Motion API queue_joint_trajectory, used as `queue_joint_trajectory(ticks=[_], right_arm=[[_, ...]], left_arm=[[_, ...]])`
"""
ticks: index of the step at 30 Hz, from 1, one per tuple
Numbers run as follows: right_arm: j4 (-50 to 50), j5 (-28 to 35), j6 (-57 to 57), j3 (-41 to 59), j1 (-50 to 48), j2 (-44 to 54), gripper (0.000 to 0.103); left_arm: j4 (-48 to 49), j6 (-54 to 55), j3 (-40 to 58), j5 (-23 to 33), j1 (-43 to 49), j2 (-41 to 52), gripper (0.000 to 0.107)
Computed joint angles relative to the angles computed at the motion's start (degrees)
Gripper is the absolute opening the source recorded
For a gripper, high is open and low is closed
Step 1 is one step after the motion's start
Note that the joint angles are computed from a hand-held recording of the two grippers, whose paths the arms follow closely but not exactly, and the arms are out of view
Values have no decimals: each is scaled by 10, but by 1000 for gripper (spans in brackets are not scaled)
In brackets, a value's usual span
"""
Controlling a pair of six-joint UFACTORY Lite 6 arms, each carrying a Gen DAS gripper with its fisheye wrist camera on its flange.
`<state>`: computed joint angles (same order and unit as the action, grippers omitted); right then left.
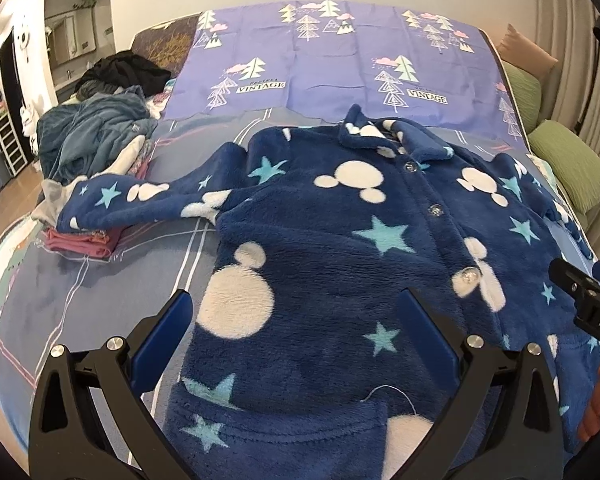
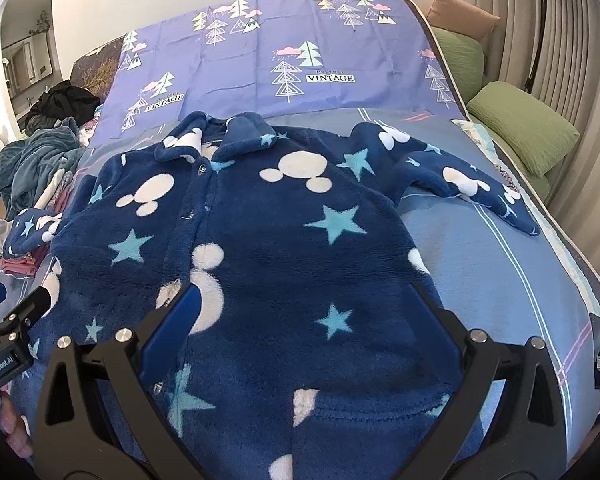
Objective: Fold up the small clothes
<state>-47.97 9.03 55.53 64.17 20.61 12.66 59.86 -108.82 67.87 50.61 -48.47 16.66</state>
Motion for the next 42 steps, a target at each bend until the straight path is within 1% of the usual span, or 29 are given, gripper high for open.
queue_joint_trajectory(ticks=[3, 5, 7, 10, 11, 13, 14, 15, 17, 18, 19, 20, 21, 22, 23, 25, 27, 28, 30, 32, 33, 35, 37, 38, 39, 40, 41, 42], right_arm=[[1, 4, -6, 13, 5, 15, 101], [21, 7, -29, 22, 7, 25, 101], [55, 10, -64, 34, 9, 37, 101], [69, 16, -84, 48, 9, 50, 101], [53, 18, -70, 51, 8, 53, 101], [15, 29, -31, 59, 7, 66, 101], [19, 30, -33, 61, 5, 69, 101], [43, 28, -54, 64, -1, 74, 101], [79, 26, -84, 69, -10, 81, 101], [93, 27, -94, 75, -13, 88, 101], [106, 30, -105, 81, -15, 95, 101], [137, 36, -132, 94, -16, 107, 101], [165, 40, -160, 102, -17, 115, 101], [197, 42, -191, 110, -18, 123, 101], [212, 43, -206, 116, -17, 127, 101], [208, 45, -208, 120, -12, 131, 101], [203, 45, -208, 122, -8, 133, 101], [204, 45, -210, 124, -8, 134, 101], [208, 50, -211, 130, -10, 138, 101], [228, 55, -224, 137, -17, 144, 101], [244, 56, -236, 141, -20, 148, 101], [299, 58, -284, 147, -30, 153, 101], [360, 53, -340, 144, -39, 153, 101], [402, 48, -379, 141, -45, 152, 101], [429, 45, -403, 138, -49, 151, 101], [448, 44, -421, 137, -52, 151, 101], [486, 41, -456, 135, -56, 150, 101], [514, 40, -483, 135, -60, 151, 101]], left_arm=[[-1, -3, -11, -11, 10, -9, 102], [-2, -7, -16, -16, 18, -13, 102], [-6, -6, -26, -34, 33, -22, 102], [-8, 7, -63, -82, 79, -59, 102], [-5, 7, -77, -94, 98, -74, 102], [7, -6, -129, -145, 171, -122, 102], [1, 6, -160, -195, 224, -151, 102], [0, -5, -196, -241, 284, -179, 102], [22, -29, -259, -360, 399, -219, 101], [21, -63, -286, -420, 459, -229, 100], [33, -74, -301, -480, 514, -229, 94], [22, -60, -304, -540, 574, -209, 87], [16, -33, -301, -596, 618, -184, 85], [26, -31, -291, -628, 649, -156, 81], [46, -48, -276, -640, 670, -128, 78], [51, -57, -239, -665, 716, -65, 74], [17, -36, -209, -683, 751, -15, 70], [2, -26, -198, -690, 763, 2, 66], [-22, -13, -178, -715, 787, 33, 54], [-57, 14, -170, -768, 813, 51, 39], [-61, 17, -169, -776, 821, 55, 35], [-57, 13, -157, -766, 824, 51, 12], [-68, 23, -156, -735, 814, 15, 11], [-82, 42, -159, -731, 812, 2, 11], [-99, 60, -157, -709, 799, -23, 11], [-119, 85, -150, -680, 782, -44, 11], [-163, 133, -144, -649, 760, -65, 11], [-214, 193, -133, -605, 727, -94, 11]])
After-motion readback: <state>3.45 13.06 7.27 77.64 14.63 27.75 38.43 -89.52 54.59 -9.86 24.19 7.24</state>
